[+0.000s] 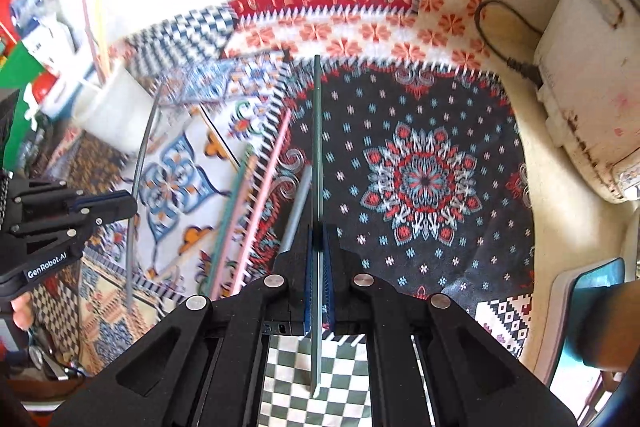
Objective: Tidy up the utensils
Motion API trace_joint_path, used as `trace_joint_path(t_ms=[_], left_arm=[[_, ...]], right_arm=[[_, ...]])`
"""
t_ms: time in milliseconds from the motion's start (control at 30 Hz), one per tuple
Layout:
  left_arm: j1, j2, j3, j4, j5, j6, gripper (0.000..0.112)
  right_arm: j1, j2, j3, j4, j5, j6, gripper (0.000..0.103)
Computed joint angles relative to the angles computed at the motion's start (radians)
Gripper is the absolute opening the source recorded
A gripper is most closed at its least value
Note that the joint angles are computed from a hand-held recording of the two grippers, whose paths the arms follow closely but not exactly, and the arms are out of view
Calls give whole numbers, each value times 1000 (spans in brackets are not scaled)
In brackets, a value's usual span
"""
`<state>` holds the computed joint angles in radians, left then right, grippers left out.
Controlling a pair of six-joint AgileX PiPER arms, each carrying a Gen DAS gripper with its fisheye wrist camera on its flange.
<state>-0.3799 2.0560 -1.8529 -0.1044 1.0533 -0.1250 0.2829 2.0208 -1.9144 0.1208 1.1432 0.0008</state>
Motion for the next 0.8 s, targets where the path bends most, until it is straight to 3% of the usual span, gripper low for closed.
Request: trace_joint_path(t_ms=[233, 433, 567, 800], left_arm=[[-16, -102, 67, 52, -81, -107, 0], [0, -144, 100, 48, -130, -120, 0], [27, -109, 63, -22, -87, -58, 0], [54, 97, -134, -86, 51, -41, 5]], right_arm=[[16, -71, 40, 25, -80, 11, 5], [53, -57, -36, 10, -85, 25, 4], [67, -38, -95, 2, -73, 31, 4], [76, -27, -164, -12, -58, 40, 0]])
